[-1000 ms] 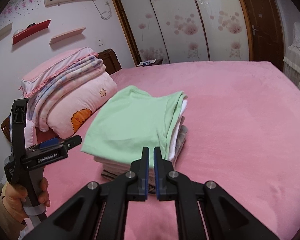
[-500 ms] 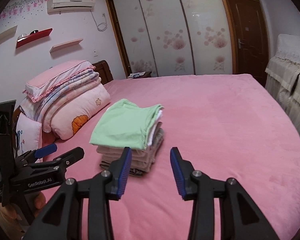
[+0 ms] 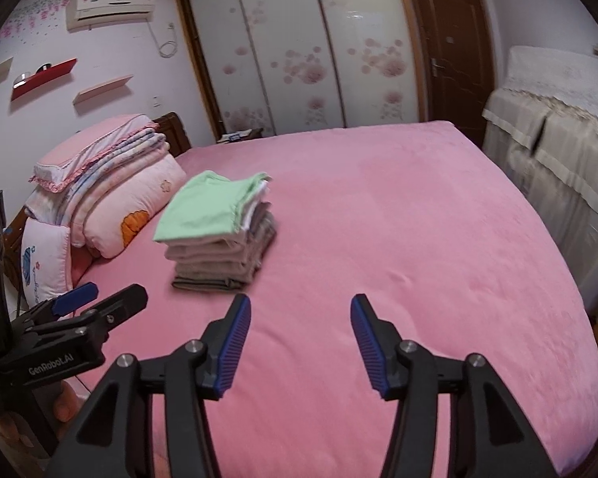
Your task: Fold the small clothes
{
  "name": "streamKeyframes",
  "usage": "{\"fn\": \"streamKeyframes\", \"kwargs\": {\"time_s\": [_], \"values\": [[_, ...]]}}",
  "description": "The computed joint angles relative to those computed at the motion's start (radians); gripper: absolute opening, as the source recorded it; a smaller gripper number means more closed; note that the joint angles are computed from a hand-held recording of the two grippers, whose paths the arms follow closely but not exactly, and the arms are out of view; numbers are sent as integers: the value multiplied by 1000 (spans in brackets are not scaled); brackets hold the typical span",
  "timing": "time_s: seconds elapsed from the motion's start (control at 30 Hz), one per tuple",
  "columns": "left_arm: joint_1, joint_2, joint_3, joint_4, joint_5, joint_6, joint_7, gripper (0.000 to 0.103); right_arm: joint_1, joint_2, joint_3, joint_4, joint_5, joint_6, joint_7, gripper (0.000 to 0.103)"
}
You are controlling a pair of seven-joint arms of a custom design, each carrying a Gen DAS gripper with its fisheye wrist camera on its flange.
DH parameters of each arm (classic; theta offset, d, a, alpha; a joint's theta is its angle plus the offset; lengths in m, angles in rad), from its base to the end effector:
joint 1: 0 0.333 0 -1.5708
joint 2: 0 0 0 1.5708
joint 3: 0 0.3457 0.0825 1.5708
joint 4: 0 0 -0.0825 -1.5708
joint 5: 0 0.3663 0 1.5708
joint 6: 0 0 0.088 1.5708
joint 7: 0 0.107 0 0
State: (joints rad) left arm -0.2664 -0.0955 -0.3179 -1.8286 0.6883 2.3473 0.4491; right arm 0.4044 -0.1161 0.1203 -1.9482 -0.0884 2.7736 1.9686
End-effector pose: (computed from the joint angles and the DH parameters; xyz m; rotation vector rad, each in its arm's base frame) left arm 0.4669 -0.3088 0.6712 -1.8616 1.5381 -0.7998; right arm 0.4768 0.2854 0.6785 -1.7312 1.4162 -0.4552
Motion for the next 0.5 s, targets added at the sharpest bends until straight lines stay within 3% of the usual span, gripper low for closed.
{"fn": "streamKeyframes", "kwargs": {"time_s": [0.33,0.5], "values": [[-66,-47,-67,-50,-16,-86,-76,102,-37,-225,36,-264,-117,-5,190,62],[-78,-72,-105,-81,9,-150,-126,102,-82,-302,90,-332,-211,-12,314,64]]}}
